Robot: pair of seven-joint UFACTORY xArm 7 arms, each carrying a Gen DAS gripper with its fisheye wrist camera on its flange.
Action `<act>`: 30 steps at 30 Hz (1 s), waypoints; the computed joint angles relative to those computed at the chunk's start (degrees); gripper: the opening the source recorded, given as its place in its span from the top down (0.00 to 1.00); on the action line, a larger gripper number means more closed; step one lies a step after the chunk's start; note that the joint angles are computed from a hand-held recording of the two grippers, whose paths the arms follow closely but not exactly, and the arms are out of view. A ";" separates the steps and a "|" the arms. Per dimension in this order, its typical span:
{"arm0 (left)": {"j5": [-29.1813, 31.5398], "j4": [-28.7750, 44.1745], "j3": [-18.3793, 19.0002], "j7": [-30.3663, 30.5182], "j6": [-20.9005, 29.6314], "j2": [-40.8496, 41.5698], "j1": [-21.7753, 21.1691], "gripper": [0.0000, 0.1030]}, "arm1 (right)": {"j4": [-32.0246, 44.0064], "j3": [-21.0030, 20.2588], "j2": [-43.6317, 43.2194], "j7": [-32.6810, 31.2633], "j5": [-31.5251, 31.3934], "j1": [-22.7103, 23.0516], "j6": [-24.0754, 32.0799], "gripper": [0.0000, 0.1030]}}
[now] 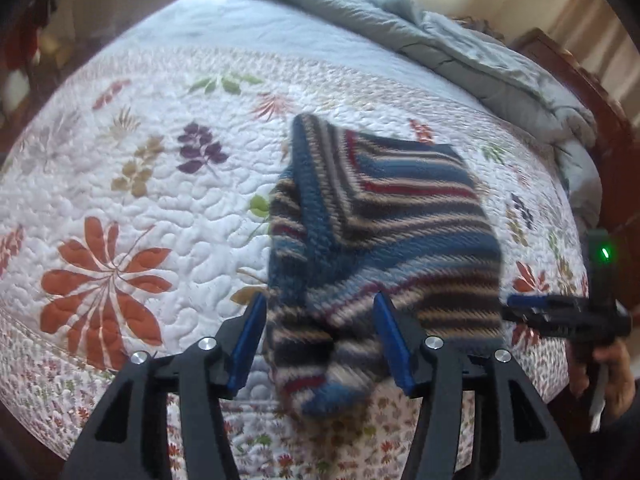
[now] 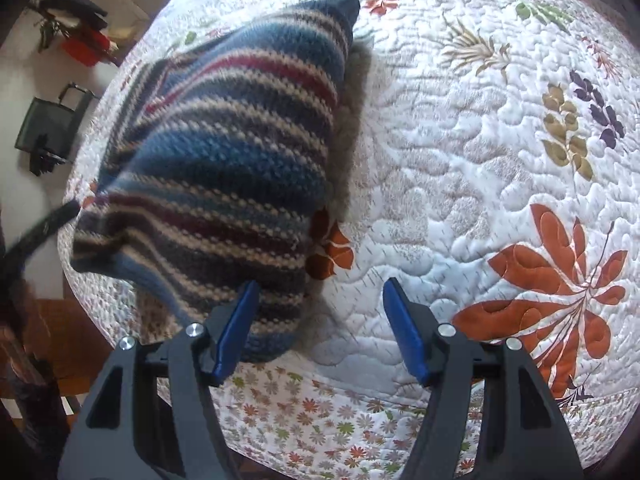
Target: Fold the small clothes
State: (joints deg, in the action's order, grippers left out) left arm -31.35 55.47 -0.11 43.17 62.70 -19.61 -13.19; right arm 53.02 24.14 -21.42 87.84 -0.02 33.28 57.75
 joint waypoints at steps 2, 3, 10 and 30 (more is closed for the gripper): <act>-0.53 -1.45 0.21 1.39 0.63 -2.62 -0.41 0.43 | -0.07 0.19 -0.33 0.59 -0.18 -0.05 -0.65 0.37; -0.29 -2.42 0.07 2.01 0.49 -3.89 -0.66 0.43 | -0.38 0.10 -0.48 0.36 -0.05 0.06 -1.58 0.37; 3.09 -5.12 -1.73 -0.38 -1.15 -2.84 -2.32 0.43 | 1.09 0.04 2.62 -2.14 1.51 1.39 -5.56 0.34; 0.40 -0.33 -1.87 -3.32 8.20 6.19 2.56 0.84 | -6.20 -2.64 3.02 -3.36 10.30 3.05 -20.95 0.78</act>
